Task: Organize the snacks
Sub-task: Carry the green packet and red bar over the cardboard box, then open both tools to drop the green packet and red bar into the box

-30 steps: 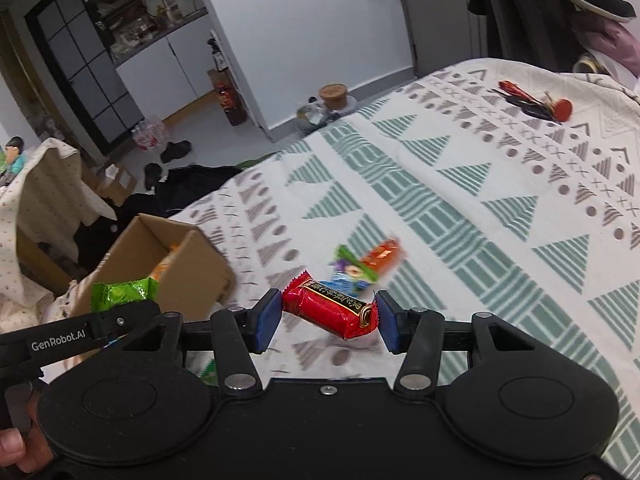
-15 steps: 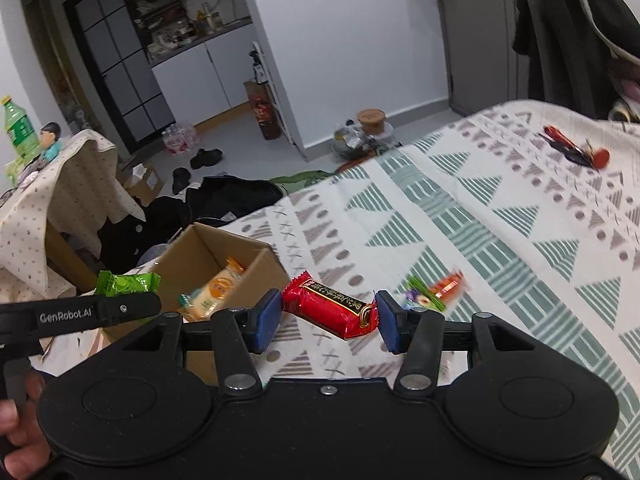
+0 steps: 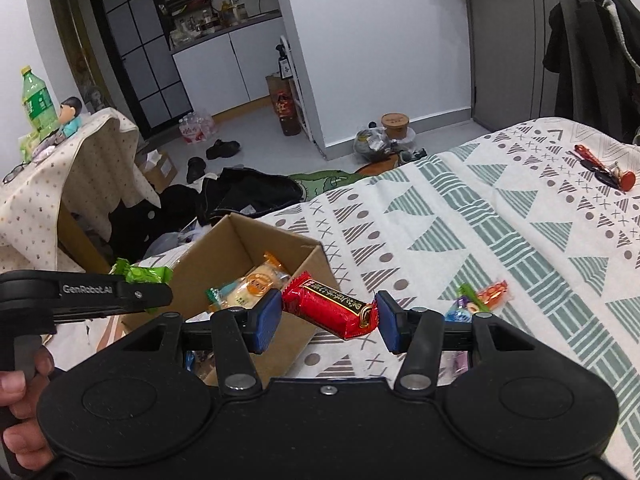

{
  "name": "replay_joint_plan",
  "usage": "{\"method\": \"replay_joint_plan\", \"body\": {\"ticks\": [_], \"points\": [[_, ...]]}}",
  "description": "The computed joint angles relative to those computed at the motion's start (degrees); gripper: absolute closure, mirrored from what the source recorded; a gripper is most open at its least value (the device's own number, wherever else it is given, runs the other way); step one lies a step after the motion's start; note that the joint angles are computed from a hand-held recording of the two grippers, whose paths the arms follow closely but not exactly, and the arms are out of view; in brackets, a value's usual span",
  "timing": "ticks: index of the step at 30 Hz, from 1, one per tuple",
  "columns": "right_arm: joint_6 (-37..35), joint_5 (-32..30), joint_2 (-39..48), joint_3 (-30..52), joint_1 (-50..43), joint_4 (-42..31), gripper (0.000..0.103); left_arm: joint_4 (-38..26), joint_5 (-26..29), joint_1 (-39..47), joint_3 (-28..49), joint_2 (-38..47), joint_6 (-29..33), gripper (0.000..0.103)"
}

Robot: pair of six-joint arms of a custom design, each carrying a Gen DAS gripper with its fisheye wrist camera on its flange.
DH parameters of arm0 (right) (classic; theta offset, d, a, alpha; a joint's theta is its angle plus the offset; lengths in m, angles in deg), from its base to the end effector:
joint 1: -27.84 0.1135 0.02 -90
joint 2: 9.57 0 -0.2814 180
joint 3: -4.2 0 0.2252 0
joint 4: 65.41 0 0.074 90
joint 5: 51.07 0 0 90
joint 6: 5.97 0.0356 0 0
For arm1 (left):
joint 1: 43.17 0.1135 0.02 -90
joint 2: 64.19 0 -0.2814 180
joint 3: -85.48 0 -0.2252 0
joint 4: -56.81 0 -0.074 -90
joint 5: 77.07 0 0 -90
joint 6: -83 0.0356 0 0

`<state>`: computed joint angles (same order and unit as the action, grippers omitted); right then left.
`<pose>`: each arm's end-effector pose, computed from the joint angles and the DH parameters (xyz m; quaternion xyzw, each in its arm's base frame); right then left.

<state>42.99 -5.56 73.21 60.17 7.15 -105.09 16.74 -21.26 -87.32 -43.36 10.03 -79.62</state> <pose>0.2196 -0.0563 0.2000 -0.2360 0.8783 0.2214 0.3520 0.1556 -0.1232 0.2038 -0.2948 0.8843 -0.0392 0.3599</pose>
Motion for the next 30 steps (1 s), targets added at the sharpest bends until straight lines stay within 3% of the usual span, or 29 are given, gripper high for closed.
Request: {"method": "replay_joint_plan", "body": {"ticks": [12, 19, 23, 25, 28, 30], "points": [[5.9, 1.4, -4.5, -5.7, 9.4, 5.8, 0.053, 4.8, 9.8, 9.4, -5.6, -1.7, 5.7, 0.072], [8.1, 1.7, -6.2, -7.6, 13.1, 8.6, 0.053, 4.9, 12.0, 14.2, -7.0, -5.6, 10.0, 0.054], [11.4, 1.8, -6.1, -7.9, 15.9, 9.0, 0.053, 3.9, 13.6, 17.5, -7.0, -8.2, 13.0, 0.05], [12.4, 0.1, -5.9, -8.1, 16.4, 8.8, 0.052, 3.1, 13.8, 18.3, -6.8, -8.8, 13.8, 0.045], [12.3, -1.3, -6.1, -8.1, 17.0, 7.3, 0.037, 1.9, 13.6, 18.9, -6.6, -10.0, 14.9, 0.039], [11.8, -1.4, -6.8, -8.1, 16.5, 6.9, 0.036, 1.1, 12.5, 18.4, -6.5, -11.1, 15.4, 0.033]]}}
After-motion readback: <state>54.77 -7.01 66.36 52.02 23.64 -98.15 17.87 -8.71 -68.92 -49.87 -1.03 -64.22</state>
